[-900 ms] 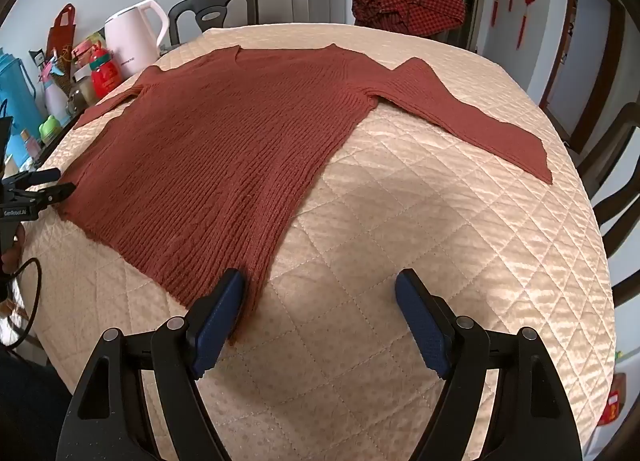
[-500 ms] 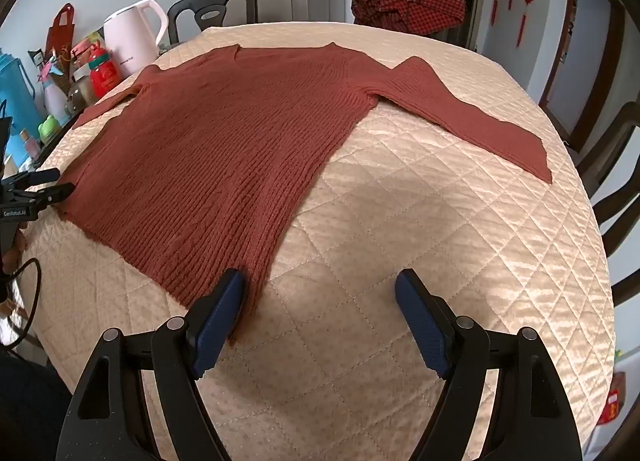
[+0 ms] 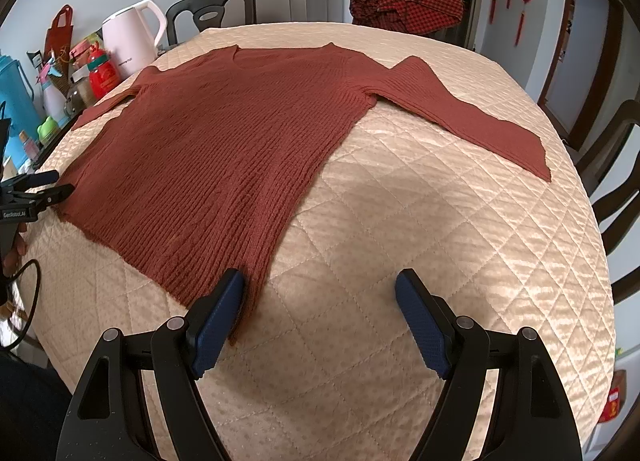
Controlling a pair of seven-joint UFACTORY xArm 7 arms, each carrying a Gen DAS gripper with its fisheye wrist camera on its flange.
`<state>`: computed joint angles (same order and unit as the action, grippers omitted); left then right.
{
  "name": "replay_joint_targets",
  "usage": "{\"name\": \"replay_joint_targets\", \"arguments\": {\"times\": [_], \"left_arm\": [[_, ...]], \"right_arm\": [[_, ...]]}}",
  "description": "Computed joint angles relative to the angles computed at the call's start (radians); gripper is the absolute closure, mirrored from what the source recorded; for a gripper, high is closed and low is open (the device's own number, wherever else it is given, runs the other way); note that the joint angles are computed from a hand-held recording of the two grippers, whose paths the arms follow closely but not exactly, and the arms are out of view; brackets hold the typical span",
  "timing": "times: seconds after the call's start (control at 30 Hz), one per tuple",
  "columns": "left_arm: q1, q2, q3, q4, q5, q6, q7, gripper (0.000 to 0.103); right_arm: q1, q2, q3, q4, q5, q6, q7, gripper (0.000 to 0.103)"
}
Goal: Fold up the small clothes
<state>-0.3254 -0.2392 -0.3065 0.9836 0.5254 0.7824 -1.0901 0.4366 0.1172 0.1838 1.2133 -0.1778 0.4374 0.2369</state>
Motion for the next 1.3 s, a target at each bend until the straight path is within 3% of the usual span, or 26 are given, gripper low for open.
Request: {"name": "replay_joint_targets", "arguments": {"times": [1.3], "left_arm": [[-0.004, 0.007, 0.004, 0.012, -0.004, 0.007, 0.006, 0.0]], "right_arm": [[-0.005, -0.016, 0.002, -0.012, 0.007, 0.003, -0.005, 0.025]]}}
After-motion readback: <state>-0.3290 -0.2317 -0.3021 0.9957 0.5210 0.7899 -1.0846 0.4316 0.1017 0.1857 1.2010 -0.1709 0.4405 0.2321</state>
